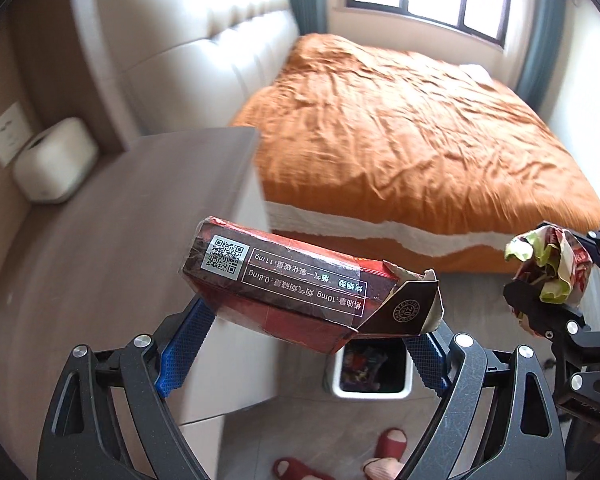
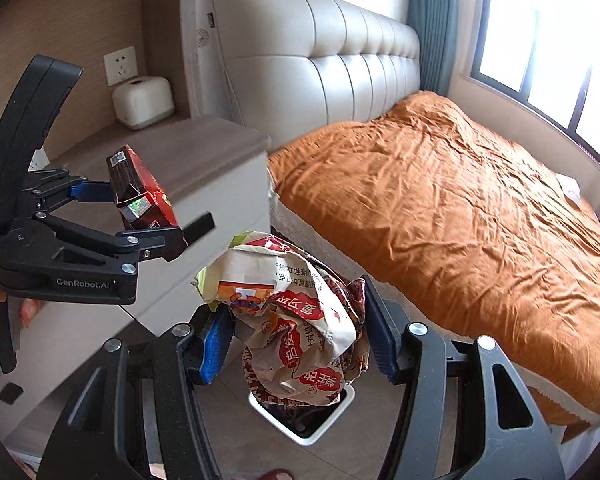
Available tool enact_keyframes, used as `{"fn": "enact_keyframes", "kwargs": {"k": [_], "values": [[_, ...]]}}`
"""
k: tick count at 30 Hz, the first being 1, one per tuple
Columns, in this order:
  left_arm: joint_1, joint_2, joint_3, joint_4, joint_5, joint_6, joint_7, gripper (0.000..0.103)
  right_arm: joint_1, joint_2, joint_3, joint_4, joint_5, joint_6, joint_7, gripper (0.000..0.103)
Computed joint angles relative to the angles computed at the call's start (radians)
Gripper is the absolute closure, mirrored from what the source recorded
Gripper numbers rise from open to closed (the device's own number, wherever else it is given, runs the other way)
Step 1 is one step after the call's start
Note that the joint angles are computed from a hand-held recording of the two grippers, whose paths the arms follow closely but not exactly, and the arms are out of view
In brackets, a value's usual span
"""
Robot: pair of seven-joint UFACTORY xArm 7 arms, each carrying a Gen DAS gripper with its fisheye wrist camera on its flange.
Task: Collect trash
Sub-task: 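Carry the cigarette pack and wrapper over the bin and release both, then lift both open tools away from the bin back to the desk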
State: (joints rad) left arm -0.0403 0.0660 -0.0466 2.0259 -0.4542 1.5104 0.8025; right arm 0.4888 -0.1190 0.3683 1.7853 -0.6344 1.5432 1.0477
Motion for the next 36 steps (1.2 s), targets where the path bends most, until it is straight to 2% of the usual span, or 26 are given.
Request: {"fn": "enact_keyframes", "kwargs": {"k": [5, 10, 15, 20, 23, 25, 27, 28, 29, 32, 36], "values": [[-0.054, -0.112, -0.02, -0.232, 0.031, -0.102, 0.081, 0.016, -0.042, -0.144, -0.038, -0.235, 0.114, -0.085, -0.028, 0.044], [-0.119, -0.228, -0.03, -0.515, 0.066, -0.242, 0.227, 0.016, -0.081, -0.261, -0.071, -0.467, 0.228, -0.214, -0.076, 0.044], [-0.178, -0.274, -0.028, -0.779, 0.079, -0.372, 0.399, 0.016, -0.103, -0.348, -0.114, -0.747, 0.352, -0.416, -0.128, 0.043], [-0.228, -0.233, -0.043, -0.991, 0.091, -0.513, 0.544, 0.016, -0.121, -0.327, -0.128, -0.983, 0.465, -0.644, -0.199, 0.043], [-0.246, -0.185, -0.058, -1.061, 0.097, -0.587, 0.586, 0.016, -0.125, -0.269, -0.116, -1.092, 0.479, -0.791, -0.24, 0.043], [-0.256, -0.14, -0.068, -1.099, 0.086, -0.642, 0.618, 0.015, -0.132, -0.23, -0.103, -1.128, 0.458, -0.855, -0.254, 0.042], [-0.262, -0.084, -0.082, -1.115, 0.103, -0.679, 0.615, 0.008, -0.123, -0.184, -0.113, -1.178, 0.461, -0.949, -0.297, 0.032], [-0.266, -0.052, -0.091, -1.126, 0.127, -0.714, 0.602, 0.005, -0.107, -0.155, -0.131, -1.188, 0.493, -0.972, -0.347, 0.009], [-0.266, -0.033, -0.098, -1.134, 0.139, -0.739, 0.596, 0.005, -0.096, -0.121, -0.141, -1.195, 0.509, -0.982, -0.397, 0.004], [-0.262, 0.003, -0.112, -1.161, 0.153, -0.809, 0.612, 0.005, -0.102, -0.08, -0.128, -1.194, 0.48, -0.969, -0.418, 0.005], [-0.249, -0.005, -0.118, -1.147, 0.145, -0.752, 0.622, 0.005, -0.1, -0.1, -0.128, -1.183, 0.475, -0.935, -0.418, 0.005]]}}
